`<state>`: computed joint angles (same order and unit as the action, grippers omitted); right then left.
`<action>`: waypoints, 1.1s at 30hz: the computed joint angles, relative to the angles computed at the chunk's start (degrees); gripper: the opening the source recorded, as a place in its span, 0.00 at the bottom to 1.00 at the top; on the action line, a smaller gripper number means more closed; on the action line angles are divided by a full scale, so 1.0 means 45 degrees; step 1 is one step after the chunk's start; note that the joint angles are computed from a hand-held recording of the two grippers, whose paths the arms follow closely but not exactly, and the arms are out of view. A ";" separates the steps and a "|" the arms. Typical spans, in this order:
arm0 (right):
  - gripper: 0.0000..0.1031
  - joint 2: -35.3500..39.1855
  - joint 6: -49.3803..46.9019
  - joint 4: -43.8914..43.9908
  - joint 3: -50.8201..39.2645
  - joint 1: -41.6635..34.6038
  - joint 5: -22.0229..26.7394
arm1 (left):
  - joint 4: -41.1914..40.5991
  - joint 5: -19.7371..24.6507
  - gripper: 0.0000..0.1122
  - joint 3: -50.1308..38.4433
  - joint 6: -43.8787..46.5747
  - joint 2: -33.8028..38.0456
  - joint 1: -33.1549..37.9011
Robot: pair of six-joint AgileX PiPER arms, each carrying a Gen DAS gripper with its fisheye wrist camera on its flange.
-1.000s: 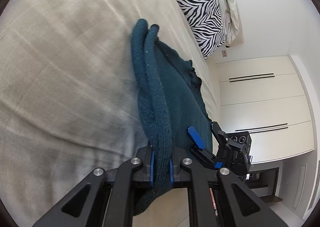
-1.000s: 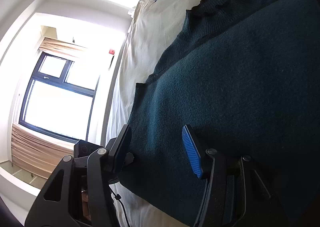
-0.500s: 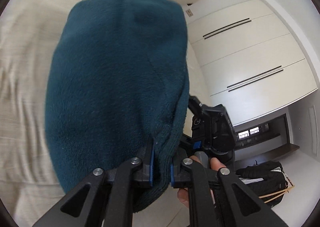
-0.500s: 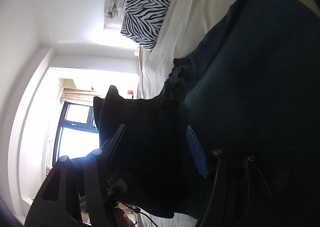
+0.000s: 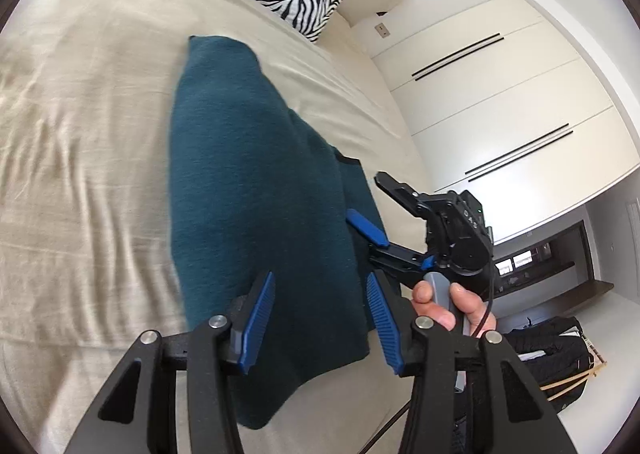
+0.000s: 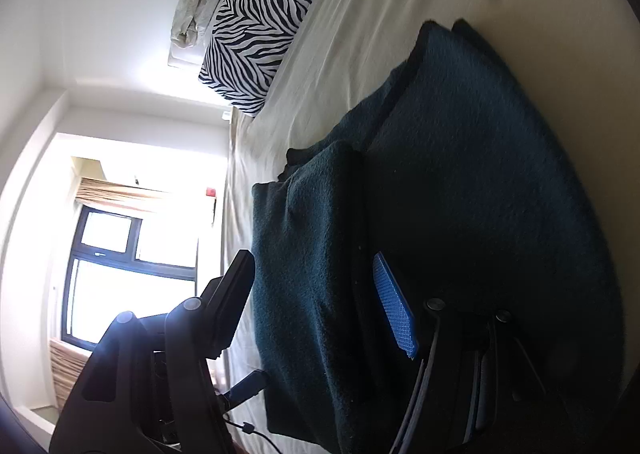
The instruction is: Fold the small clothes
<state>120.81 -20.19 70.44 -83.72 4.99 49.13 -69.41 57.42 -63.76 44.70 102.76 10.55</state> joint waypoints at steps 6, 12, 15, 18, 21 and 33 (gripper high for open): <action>0.59 0.0549 0.2226 -0.3010 -0.1696 0.1047 0.0915 | -0.0389 0.0158 0.45 0.0437 0.0708 0.0104 0.0379; 0.21 0.0656 0.3334 -0.4729 -0.2369 0.1864 0.0866 | -0.0295 0.0210 0.45 0.0767 0.0938 -0.0160 0.0625; 0.14 0.0763 0.3438 -0.5336 -0.2566 0.1752 0.0809 | -0.0236 0.0164 0.45 0.0683 0.0873 -0.0214 0.0559; 0.13 0.0460 0.3577 -0.6502 -0.2924 0.1736 0.0692 | -0.0105 -0.0175 0.45 0.0490 0.0702 -0.0287 0.0167; 0.13 0.0247 0.3735 -0.7204 -0.3651 0.1461 0.1188 | 0.0096 -0.0495 0.45 0.0131 0.0359 -0.0295 -0.0390; 0.13 0.0227 0.3400 -0.8361 -0.3565 -0.1047 0.2042 | 0.1032 -0.1715 0.50 -0.0894 -0.0513 -0.0076 -0.2183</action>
